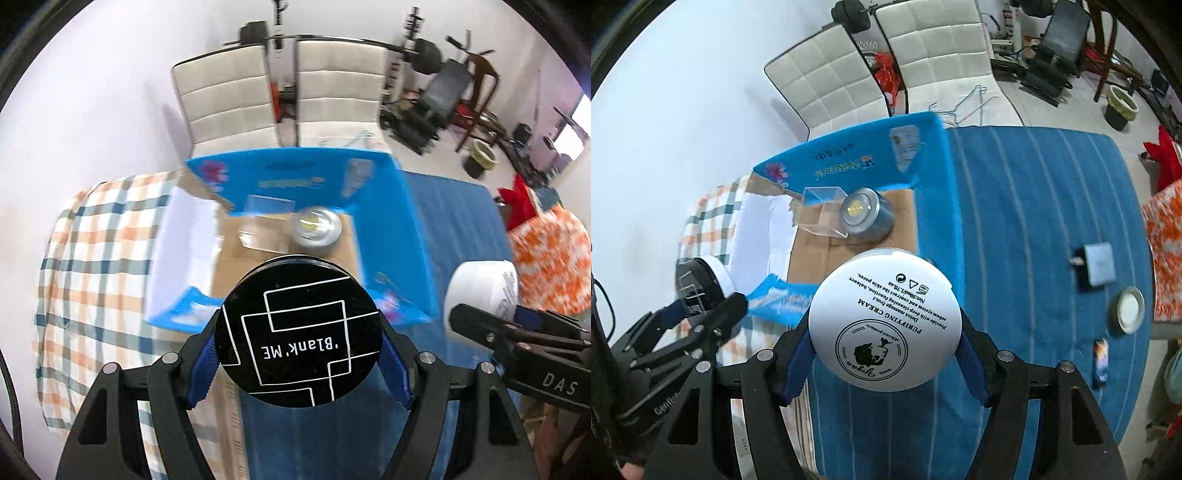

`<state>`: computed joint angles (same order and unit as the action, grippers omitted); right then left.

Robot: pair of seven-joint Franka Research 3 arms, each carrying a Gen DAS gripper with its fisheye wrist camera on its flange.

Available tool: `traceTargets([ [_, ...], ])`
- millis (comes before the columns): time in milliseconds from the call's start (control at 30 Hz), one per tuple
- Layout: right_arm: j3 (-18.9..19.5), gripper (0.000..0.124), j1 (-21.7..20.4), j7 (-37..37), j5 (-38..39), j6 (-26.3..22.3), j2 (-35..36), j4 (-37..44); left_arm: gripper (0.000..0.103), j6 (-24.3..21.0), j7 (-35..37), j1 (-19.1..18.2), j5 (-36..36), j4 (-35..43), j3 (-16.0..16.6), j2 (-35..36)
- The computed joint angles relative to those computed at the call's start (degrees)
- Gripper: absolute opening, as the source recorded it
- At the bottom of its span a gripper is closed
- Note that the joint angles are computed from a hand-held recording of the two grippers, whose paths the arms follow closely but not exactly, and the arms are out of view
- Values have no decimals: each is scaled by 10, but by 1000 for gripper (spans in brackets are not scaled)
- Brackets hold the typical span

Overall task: Organize rigid objects
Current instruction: 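Carry the black tin and white jar over the blue box with both tools, then release the black tin with the left tool while the right tool releases the white jar in the box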

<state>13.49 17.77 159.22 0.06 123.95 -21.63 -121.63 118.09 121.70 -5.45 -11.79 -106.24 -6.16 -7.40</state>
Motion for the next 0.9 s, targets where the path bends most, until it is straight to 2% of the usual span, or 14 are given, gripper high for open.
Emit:
traceTargets([
  [133,-15,70,-2,-22,1,7,94,50,73,-3,-30,13,43,75,-5,92],
  [333,-52,70,14,-59,51,18,192,81,73,-35,-74,19,118,184,-23,223],
  [600,-77,70,26,-81,84,6,278,128,73,-37,-99,-9,216,297,-31,347],
  [767,-85,70,25,-97,114,4,307,137,73,-82,-90,-20,232,370,-33,406],
  [833,-88,70,26,-97,115,5,311,137,73,-54,-80,-22,246,344,-33,395],
  [900,-90,70,28,-91,108,7,318,143,73,-53,-65,-18,238,332,-39,388],
])
